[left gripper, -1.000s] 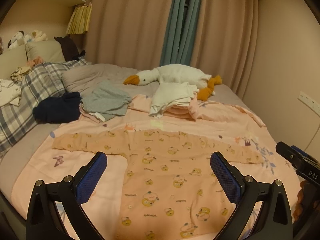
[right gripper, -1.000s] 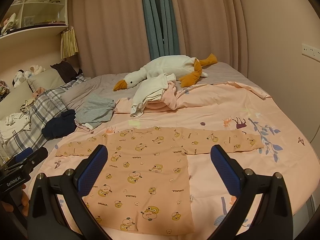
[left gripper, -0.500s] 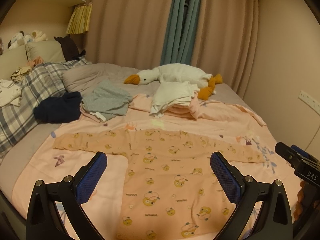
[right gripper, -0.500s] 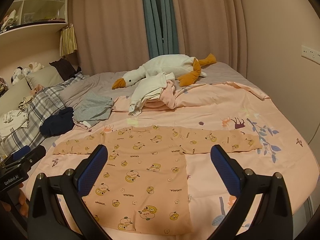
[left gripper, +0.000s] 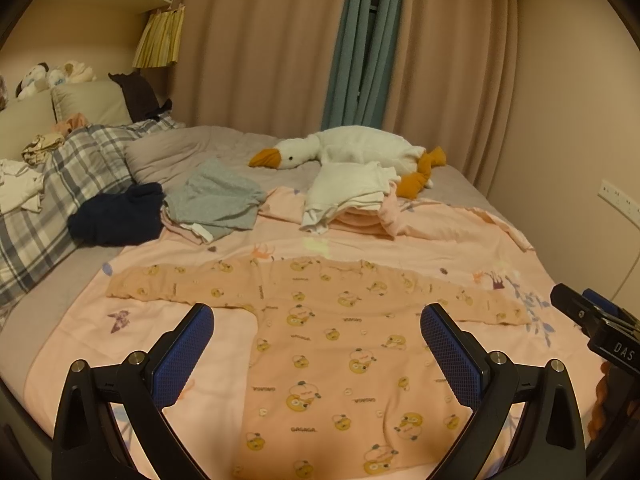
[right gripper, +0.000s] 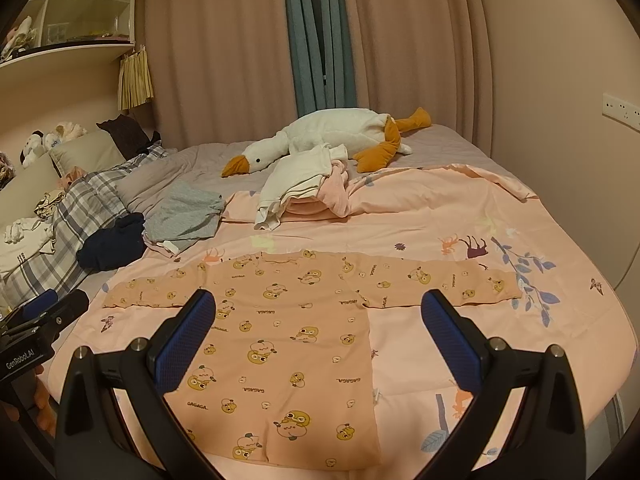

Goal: Fold small clothes

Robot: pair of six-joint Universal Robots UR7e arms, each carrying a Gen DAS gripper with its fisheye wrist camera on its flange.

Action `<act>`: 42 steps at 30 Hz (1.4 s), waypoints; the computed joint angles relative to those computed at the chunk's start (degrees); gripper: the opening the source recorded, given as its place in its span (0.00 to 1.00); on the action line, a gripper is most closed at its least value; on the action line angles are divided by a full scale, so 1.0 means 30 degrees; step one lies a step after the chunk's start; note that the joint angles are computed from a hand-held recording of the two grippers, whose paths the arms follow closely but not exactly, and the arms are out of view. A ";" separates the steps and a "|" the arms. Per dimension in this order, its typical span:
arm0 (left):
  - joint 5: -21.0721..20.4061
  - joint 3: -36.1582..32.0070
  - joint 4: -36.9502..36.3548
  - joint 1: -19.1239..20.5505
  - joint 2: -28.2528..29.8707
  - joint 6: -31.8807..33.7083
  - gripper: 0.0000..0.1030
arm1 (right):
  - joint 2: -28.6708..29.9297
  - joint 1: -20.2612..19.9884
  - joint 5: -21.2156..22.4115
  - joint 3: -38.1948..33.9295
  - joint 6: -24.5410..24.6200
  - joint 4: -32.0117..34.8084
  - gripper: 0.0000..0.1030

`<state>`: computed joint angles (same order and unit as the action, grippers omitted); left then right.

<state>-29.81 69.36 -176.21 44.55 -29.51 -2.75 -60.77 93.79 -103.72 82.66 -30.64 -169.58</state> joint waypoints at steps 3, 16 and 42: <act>0.0028 0.0016 0.0060 -0.0020 -0.0008 0.0012 0.99 | -0.0002 0.0005 -0.0020 -0.0030 -0.0005 0.0084 1.00; 0.0190 0.0091 0.0461 -0.0099 -0.0098 -0.0176 0.99 | 0.0062 -0.0158 0.0371 0.0035 0.0039 -0.0315 1.00; -0.8255 -0.5970 0.7073 0.6237 0.1214 -0.6906 0.99 | 0.3287 -0.4436 0.1872 -0.8681 0.8020 0.5406 1.00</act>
<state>-54.58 51.45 -154.99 63.26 -25.87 -23.46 -50.91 80.49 -98.11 56.62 -6.58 -153.36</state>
